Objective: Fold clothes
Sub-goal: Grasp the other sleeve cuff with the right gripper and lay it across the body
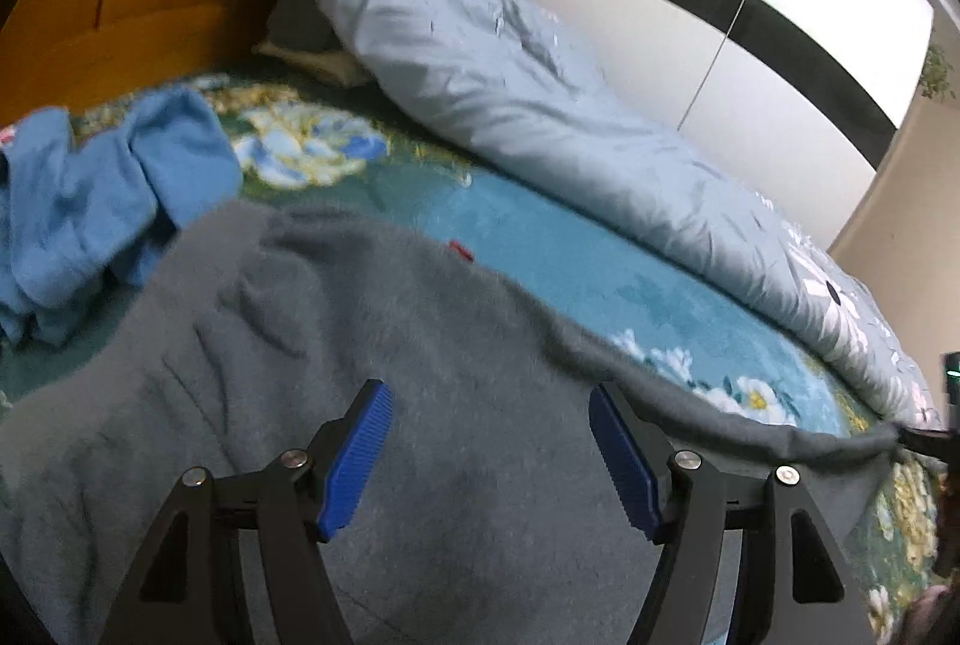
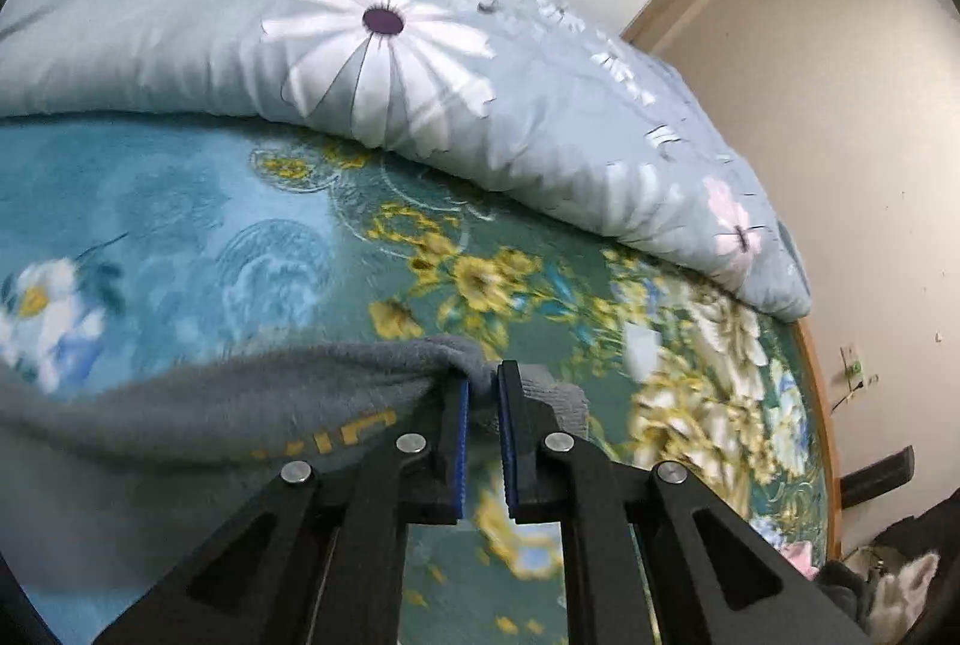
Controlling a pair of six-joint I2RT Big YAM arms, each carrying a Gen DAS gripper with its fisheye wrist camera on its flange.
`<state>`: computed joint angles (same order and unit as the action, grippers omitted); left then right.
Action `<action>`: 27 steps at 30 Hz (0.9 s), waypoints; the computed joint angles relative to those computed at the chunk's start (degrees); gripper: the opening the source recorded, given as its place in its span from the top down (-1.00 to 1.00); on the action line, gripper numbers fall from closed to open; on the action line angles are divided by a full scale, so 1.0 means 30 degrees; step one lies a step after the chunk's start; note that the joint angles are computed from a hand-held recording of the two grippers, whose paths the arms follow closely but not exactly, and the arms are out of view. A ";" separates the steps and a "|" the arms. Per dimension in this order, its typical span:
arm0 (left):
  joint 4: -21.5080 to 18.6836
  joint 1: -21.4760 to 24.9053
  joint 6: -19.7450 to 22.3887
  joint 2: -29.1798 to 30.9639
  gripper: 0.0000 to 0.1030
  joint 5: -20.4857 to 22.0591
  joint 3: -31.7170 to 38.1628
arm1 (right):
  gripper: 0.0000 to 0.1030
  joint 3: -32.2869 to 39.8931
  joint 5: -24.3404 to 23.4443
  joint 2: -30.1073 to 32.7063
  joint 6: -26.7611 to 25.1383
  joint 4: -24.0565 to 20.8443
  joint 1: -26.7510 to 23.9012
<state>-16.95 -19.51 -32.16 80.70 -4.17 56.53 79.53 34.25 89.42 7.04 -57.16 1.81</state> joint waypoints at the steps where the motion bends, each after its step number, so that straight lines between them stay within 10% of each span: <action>1: -0.0036 0.0064 -0.0063 0.0066 -0.40 0.0247 0.0000 | 0.80 0.0220 -0.0027 0.0441 0.0222 -0.0038 0.0030; 9: -0.0195 0.0626 -0.1013 0.0283 -0.40 0.1176 -0.0099 | 0.25 0.0107 -0.3009 -0.0161 0.1753 0.1287 -0.0574; 13: 0.0016 0.0657 -0.1097 -0.0091 -0.40 0.1378 -0.0350 | 0.21 -0.1289 -0.4097 -0.1744 0.3498 0.1292 -0.1568; 20: 0.0491 0.0905 -0.1410 -0.0550 -0.40 0.1238 -0.0675 | 0.21 -0.5303 -1.0827 -0.4016 1.0275 0.3705 -0.4588; 27: 0.0658 0.1352 -0.1912 -0.0652 -0.40 0.2020 -0.0834 | 0.27 -0.5944 -1.2313 -0.3726 1.2784 0.5998 -0.4585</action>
<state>-14.98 -15.45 -37.89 78.74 1.89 54.03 61.70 -2.69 78.24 45.39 -39.17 -11.94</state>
